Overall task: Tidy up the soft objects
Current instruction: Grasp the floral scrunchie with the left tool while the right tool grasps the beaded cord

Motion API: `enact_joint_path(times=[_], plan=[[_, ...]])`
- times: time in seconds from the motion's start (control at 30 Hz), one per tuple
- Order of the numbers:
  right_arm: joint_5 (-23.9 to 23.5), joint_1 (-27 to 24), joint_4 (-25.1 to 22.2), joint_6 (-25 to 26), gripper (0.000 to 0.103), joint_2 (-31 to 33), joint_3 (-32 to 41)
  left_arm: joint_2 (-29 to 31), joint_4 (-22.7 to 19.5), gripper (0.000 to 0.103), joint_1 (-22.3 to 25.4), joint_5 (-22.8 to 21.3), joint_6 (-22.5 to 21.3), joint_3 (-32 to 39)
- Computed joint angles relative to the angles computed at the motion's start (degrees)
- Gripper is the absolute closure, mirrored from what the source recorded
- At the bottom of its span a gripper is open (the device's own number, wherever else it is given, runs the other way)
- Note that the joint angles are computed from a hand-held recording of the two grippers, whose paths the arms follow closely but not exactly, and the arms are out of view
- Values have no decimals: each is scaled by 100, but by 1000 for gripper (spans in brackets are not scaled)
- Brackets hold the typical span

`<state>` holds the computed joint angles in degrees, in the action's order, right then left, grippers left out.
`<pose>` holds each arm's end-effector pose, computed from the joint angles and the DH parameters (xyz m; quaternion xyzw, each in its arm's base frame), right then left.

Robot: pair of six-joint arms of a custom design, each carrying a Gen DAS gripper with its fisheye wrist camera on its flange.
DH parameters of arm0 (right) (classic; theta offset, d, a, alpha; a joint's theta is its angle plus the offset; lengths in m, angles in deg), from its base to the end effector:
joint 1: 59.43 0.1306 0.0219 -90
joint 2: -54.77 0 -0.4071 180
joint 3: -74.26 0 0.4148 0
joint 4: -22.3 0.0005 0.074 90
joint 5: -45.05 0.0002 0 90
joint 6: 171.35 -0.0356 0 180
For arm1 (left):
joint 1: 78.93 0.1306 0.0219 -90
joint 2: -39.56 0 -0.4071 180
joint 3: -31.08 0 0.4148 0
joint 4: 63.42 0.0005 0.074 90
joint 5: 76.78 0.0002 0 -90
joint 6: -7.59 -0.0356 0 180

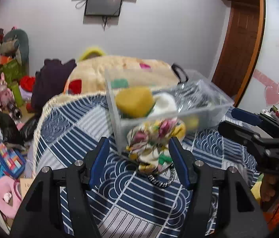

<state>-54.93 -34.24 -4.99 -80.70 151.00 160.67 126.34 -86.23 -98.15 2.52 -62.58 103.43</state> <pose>0.5058 0.2442 0.3986 -0.2372 0.8607 0.1704 0.4170 0.4622 -0.1547 0.3676 -0.0462 0.8917 -0.0691 0.4449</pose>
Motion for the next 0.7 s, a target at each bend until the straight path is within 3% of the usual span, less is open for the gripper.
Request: enact_joint_path(times=[0.17, 0.33, 0.5, 0.6, 0.7], plan=[[77, 150, -257, 143, 28, 249, 100, 345, -80, 43, 63, 122, 127, 102], [-64, 196, -550, 292, 44, 427, 222, 546, -102, 59, 87, 173, 159, 161], [-101, 270, -808, 403, 55, 589, 378, 499, -38, 84, 46, 159, 29, 22], [-5, 346, -976, 448, 67, 708, 528, 390, 5, 91, 1, -29, -59, -109], [-34, 376, -1158, 447, 70, 804, 641, 267, 48, 93, 23, -34, -27, -236]])
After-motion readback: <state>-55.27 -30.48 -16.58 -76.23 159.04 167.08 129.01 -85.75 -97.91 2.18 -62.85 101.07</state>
